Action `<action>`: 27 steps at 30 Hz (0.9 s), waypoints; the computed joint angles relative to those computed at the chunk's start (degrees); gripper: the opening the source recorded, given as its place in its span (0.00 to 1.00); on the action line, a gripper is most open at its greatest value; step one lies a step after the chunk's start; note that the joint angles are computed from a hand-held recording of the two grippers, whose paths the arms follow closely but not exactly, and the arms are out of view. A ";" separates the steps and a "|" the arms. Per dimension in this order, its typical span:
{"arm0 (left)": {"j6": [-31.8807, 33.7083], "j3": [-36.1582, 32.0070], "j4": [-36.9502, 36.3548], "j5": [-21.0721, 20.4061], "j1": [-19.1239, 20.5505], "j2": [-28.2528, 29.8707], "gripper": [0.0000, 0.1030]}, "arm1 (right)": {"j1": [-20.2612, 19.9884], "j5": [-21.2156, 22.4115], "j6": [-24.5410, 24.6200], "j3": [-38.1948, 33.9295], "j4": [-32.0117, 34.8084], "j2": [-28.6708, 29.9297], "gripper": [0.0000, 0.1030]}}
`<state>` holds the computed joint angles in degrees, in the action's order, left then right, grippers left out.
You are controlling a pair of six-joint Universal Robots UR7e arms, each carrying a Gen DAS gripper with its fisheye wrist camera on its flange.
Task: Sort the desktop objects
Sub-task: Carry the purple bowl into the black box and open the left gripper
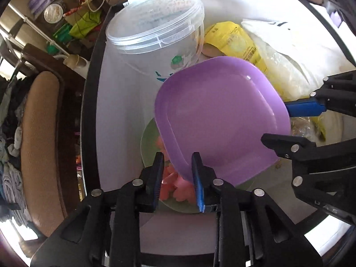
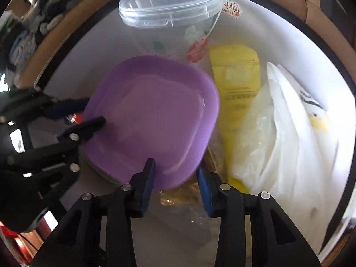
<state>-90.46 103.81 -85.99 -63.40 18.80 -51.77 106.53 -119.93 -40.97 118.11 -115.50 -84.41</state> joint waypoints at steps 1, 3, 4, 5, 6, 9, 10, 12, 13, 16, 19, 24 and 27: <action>-0.48 -0.42 0.40 -0.10 -0.18 0.15 0.27 | -0.32 0.67 0.47 -0.38 0.72 -0.23 0.40; -1.89 -2.04 2.96 0.60 -1.19 0.52 0.40 | -1.21 3.01 1.91 -1.75 3.16 -1.12 0.44; -2.87 -3.27 5.13 1.08 -1.73 0.93 0.49 | -1.53 4.00 1.83 -2.33 4.11 -1.73 0.46; -3.92 -4.33 7.13 1.41 -2.25 1.18 0.51 | -1.85 4.96 1.46 -2.98 5.14 -2.52 0.48; -4.83 -5.00 8.26 1.58 -2.76 1.15 0.51 | -2.16 5.69 1.08 -3.51 5.85 -3.29 0.50; -8.64 -5.35 8.53 2.38 -4.61 -0.16 0.51 | -3.38 7.55 -0.85 -4.60 7.50 -6.61 0.52; -9.47 -5.13 7.95 3.09 -5.15 -0.67 0.51 | -4.08 9.02 -1.58 -5.52 8.68 -7.57 0.52; -10.46 -4.02 6.75 5.12 -5.91 -2.12 0.56 | -5.57 11.19 -3.31 -7.09 10.80 -9.74 0.53; -11.02 -4.26 6.39 5.60 -6.80 -1.74 0.61 | -6.44 11.82 -4.59 -7.24 11.18 -11.09 0.53; -11.51 -6.46 5.32 6.64 -8.92 1.14 0.64 | -8.87 13.53 -7.76 -8.31 13.36 -15.33 0.55; -10.24 -9.55 3.81 7.99 -10.51 4.99 0.66 | -12.57 14.93 -11.17 -9.97 16.60 -18.79 0.57; -2.35 -15.83 -5.40 10.71 -12.57 13.53 0.67 | -20.74 14.92 -21.36 -15.95 20.10 -23.16 0.61; 2.78 -19.26 -12.65 11.38 -12.71 19.01 0.67 | -29.23 16.15 -28.48 -19.63 19.58 -25.36 0.64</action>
